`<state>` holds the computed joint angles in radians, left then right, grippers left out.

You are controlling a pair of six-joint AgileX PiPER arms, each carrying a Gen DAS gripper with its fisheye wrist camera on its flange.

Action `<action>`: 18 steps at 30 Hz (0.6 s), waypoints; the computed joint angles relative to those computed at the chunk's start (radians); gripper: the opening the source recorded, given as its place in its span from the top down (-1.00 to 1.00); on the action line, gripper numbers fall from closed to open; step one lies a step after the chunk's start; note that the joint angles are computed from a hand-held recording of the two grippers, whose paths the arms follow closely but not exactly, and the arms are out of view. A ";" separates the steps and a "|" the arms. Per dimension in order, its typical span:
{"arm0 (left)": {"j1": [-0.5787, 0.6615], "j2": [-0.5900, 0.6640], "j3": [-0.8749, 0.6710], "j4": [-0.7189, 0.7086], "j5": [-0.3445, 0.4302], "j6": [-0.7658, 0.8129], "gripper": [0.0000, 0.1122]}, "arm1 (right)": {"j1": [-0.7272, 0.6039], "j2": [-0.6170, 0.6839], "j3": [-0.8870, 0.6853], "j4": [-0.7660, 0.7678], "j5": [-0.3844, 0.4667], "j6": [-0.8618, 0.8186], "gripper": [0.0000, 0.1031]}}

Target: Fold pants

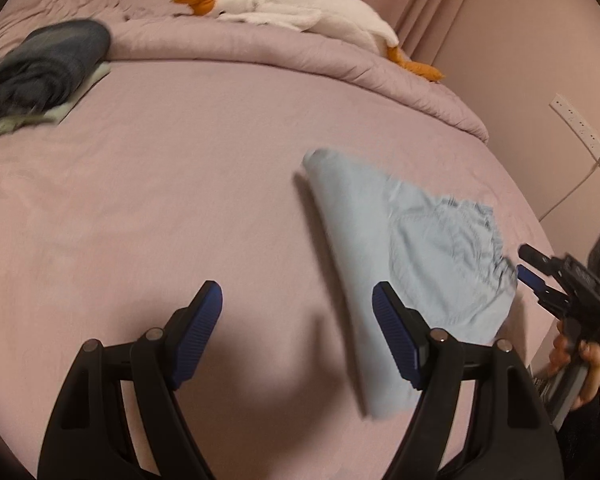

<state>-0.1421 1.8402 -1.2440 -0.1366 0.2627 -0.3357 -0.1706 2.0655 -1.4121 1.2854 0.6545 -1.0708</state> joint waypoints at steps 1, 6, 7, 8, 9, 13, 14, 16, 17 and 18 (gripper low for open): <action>0.003 0.026 -0.051 0.015 0.020 -0.003 -0.36 | 0.003 -0.020 0.023 0.031 -0.003 -0.060 -0.09; 0.033 0.159 -0.282 -0.164 0.120 0.182 0.06 | 0.118 -0.113 0.151 0.108 -0.015 -0.403 -0.06; 0.037 0.184 -0.325 -0.187 0.144 0.212 0.24 | 0.154 -0.115 0.163 0.096 -0.025 -0.434 -0.03; 0.039 0.232 -0.407 -0.208 0.198 0.251 0.33 | 0.191 -0.109 0.164 0.070 -0.034 -0.439 0.06; 0.040 0.264 -0.461 -0.204 0.235 0.260 0.55 | 0.223 -0.097 0.160 0.044 -0.037 -0.437 0.20; 0.039 0.390 -0.664 -0.144 0.373 0.274 0.72 | 0.328 -0.077 0.170 0.048 -0.066 -0.523 0.33; 0.037 0.411 -0.698 -0.125 0.391 0.280 0.72 | 0.343 -0.072 0.168 0.050 -0.048 -0.545 0.33; 0.038 0.452 -0.757 -0.117 0.424 0.305 0.70 | 0.362 -0.074 0.174 0.045 -0.027 -0.587 0.33; 0.038 0.481 -0.803 -0.102 0.458 0.306 0.70 | 0.379 -0.068 0.170 0.015 -0.039 -0.592 0.35; 0.041 0.513 -0.851 -0.100 0.495 0.307 0.70 | 0.407 -0.061 0.170 -0.026 -0.081 -0.588 0.48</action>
